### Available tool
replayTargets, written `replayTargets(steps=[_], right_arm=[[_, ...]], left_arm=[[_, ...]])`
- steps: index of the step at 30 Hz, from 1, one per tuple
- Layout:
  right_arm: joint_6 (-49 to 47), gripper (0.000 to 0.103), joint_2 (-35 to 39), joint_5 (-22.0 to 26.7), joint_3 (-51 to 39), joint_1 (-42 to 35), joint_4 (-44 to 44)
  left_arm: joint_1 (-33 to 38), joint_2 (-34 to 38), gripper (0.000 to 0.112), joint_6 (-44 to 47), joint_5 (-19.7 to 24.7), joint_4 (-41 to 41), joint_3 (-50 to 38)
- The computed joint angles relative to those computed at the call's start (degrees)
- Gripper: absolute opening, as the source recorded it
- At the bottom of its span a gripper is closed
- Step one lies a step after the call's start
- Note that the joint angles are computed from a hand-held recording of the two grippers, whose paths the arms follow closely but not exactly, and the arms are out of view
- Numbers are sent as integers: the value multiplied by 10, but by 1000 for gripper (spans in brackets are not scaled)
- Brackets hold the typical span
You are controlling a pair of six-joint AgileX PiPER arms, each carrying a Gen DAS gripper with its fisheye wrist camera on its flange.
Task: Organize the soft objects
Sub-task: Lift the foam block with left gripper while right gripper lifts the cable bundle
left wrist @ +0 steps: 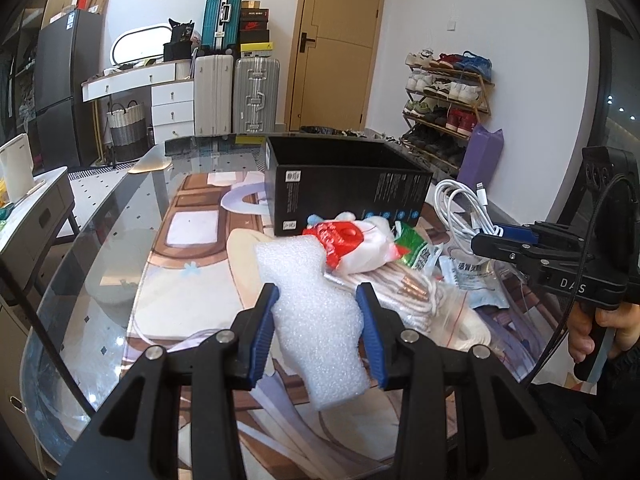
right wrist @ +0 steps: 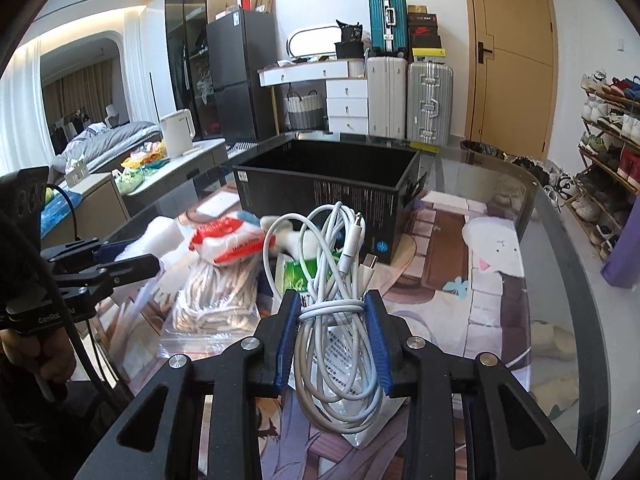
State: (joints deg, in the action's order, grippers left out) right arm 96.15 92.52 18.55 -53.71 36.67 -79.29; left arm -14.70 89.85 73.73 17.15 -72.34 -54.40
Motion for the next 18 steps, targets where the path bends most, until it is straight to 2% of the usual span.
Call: replayTargets(steps=[8,18], right_arm=[[10,33,-29,0,1,0,-12],[-52,33,-40,3,-33,-4,36]], left_arm=[[-7,-4,39,-25,3,22,-24],[-13,8,39,-79,4,73,-79]])
